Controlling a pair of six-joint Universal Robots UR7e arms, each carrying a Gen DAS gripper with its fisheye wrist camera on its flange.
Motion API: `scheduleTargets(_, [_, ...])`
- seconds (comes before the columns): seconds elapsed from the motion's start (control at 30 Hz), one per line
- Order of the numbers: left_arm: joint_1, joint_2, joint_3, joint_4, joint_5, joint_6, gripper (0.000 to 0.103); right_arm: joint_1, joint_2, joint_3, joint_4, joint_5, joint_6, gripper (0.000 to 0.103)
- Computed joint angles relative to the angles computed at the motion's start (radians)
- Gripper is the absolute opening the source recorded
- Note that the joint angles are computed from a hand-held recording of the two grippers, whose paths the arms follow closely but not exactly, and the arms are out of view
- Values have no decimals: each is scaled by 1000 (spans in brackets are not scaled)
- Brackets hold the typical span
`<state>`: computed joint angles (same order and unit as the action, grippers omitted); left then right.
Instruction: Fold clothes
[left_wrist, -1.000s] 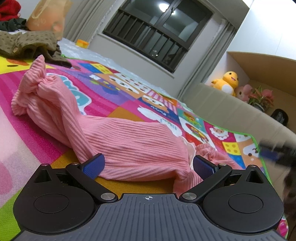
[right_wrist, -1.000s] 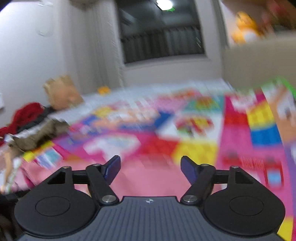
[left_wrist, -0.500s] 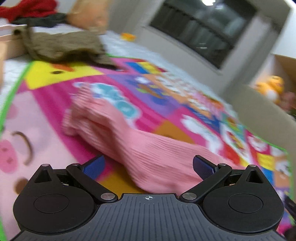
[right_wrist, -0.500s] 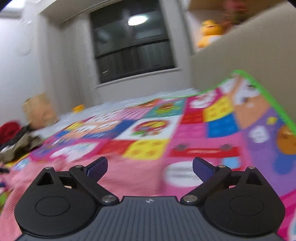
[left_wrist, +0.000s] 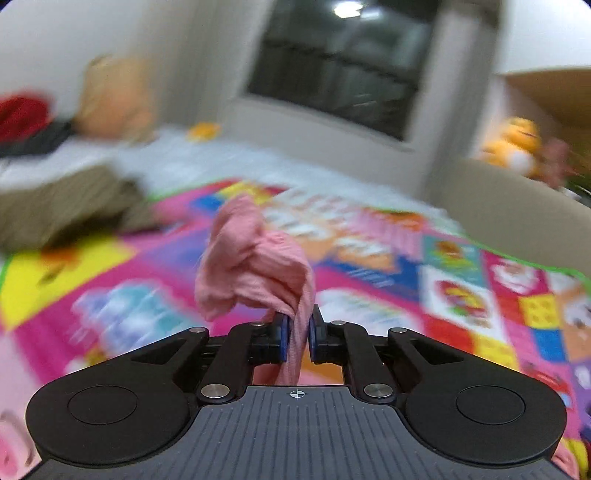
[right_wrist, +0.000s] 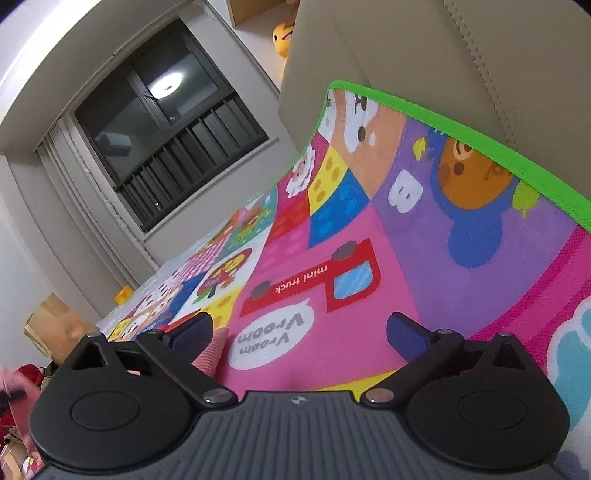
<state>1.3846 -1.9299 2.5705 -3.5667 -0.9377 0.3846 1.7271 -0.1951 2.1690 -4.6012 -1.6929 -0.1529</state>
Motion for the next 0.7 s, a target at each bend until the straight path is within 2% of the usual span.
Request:
scheduleTargets(0.07, [-89,-18,22,31,10,18,12,-10,3,2,-7,17,6,102])
scheduleTargets(0.13, [-146,-15,34,65,0,1,12,-14,2,2,-8,25,12,103])
scheduleTargets(0.23, [-181,16,49,89,-50,-35,16,-16,2,-1,-7,31,15,103])
scheduleTargets(0.27, [-184,30,54,92,-67,-41,21,-17,2,0,-8,34,18,103])
scheduleTargets(0.33, [-184,58,66,95,-97,-44,40,-21,1,3,-6,41,25,103])
scheduleTargets(0.4, [-165,66,80,104,-129,-45,81,-26,-2,5,-2,47,31,103])
scheduleTargets(0.43, [-155,62,88,107,-139,-48,87,-27,-3,5,1,49,32,103])
scheduleTargets(0.5, [-130,41,110,114,-158,-43,95,-28,-7,5,11,48,33,103])
scheduleTargets(0.6, [-98,-2,139,131,-145,-14,99,-30,-18,10,36,50,35,103])
scheduleTargets(0.7, [-31,-28,149,144,-129,26,100,-23,-36,12,80,38,34,103])
